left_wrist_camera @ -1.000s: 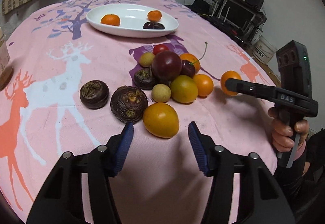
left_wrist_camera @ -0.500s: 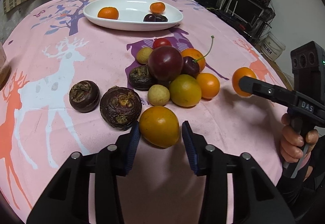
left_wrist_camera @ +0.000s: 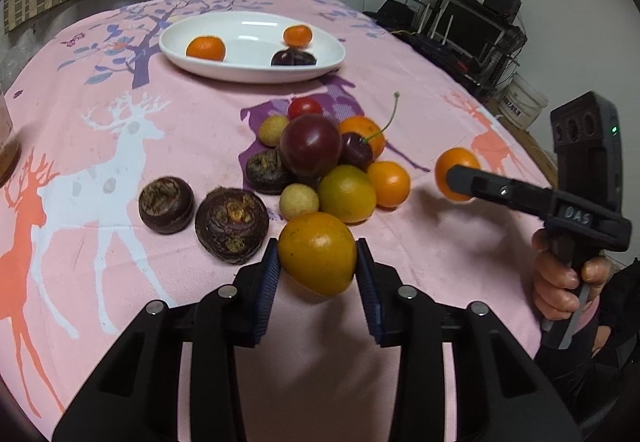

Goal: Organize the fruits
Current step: 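Set the orange and yellow plum on the white plate and release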

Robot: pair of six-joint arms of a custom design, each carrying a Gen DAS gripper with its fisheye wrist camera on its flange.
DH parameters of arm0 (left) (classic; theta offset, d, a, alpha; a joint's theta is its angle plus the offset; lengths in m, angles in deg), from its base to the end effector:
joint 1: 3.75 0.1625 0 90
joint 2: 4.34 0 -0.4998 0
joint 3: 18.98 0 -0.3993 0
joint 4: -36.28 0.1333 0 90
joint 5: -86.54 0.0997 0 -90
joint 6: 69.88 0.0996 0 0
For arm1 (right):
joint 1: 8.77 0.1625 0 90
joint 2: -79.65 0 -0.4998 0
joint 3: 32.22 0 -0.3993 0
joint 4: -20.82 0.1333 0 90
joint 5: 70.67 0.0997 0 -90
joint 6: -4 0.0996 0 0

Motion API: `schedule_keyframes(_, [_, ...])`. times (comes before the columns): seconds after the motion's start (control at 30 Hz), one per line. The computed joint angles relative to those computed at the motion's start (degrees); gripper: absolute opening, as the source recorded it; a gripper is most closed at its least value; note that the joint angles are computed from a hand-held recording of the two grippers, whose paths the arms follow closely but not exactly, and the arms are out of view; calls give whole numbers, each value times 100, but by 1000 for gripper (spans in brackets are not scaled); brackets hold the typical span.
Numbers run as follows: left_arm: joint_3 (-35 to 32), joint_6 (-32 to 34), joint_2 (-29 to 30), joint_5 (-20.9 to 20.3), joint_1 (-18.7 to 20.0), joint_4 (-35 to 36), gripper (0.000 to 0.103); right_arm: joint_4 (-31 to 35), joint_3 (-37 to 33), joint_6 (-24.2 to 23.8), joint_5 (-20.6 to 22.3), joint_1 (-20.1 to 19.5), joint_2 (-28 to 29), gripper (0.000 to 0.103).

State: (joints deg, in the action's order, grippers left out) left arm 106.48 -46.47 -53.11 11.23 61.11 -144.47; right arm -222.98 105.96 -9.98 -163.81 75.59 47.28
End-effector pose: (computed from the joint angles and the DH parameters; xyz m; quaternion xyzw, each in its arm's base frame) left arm -0.0865 -0.5575 0.0806 0.3904 0.9037 -0.1233 0.1250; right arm 0.0826 -0.4643 0.0534 0.0553 -0.9116 0.3963 0.0939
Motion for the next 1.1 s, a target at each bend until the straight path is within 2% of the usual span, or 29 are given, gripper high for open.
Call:
schedule_keyframes(0.13, [-278, 68, -138, -305, 35, 189, 37, 124, -206, -184, -664, 366, -31, 38])
schedule_keyframes(0.27, [-970, -33, 105, -413, 2, 255, 37, 404, -710, -253, -1023, 688, -276, 38])
schedule_keyframes(0.37, [-1668, -237, 511, -101, -80, 403, 37, 784, -1457, -358, -1445, 826, -340, 38])
schedule_keyframes(0.47, [-2269, -360, 913, 261, -124, 522, 37, 1357, -2289, -440, -1811, 788, -249, 38])
schedule_keyframes(0.57, [-2799, -585, 1230, 333, -96, 862, 37, 2011, -2969, -511, -2274, 726, -112, 38])
schedule_keyframes(0.7, [-3162, -404, 1568, 748, -163, 966, 37, 2468, -3357, -463, -2393, 614, -28, 38])
schedule_keyframes(0.83, [-3574, -627, 1773, 873, -100, 1585, 37, 2739, -3526, -492, -2437, 571, 19, 38])
schedule_keyframes(0.87, [-3619, -619, 1793, 803, -85, 1649, 37, 2750, -3547, -529, -2498, 592, 48, 38])
schedule_keyframes(1.0, [-3675, -576, 1873, 940, -113, 1685, 37, 2748, -3689, -787, -2739, 630, 179, 38])
schedule_keyframes(1.03, [-3685, -592, 1882, 962, -114, 1742, 38, 2793, -3679, -765, -2715, 627, 176, 39])
schedule_keyframes(1.07, [-3676, -619, 1881, 985, -115, 1761, 43, 2807, -3673, -770, -2707, 631, 171, 46])
schedule_keyframes(1.1, [-3639, -615, 1851, 945, -114, 1731, 46, 2785, -3648, -802, -2688, 641, 160, 48])
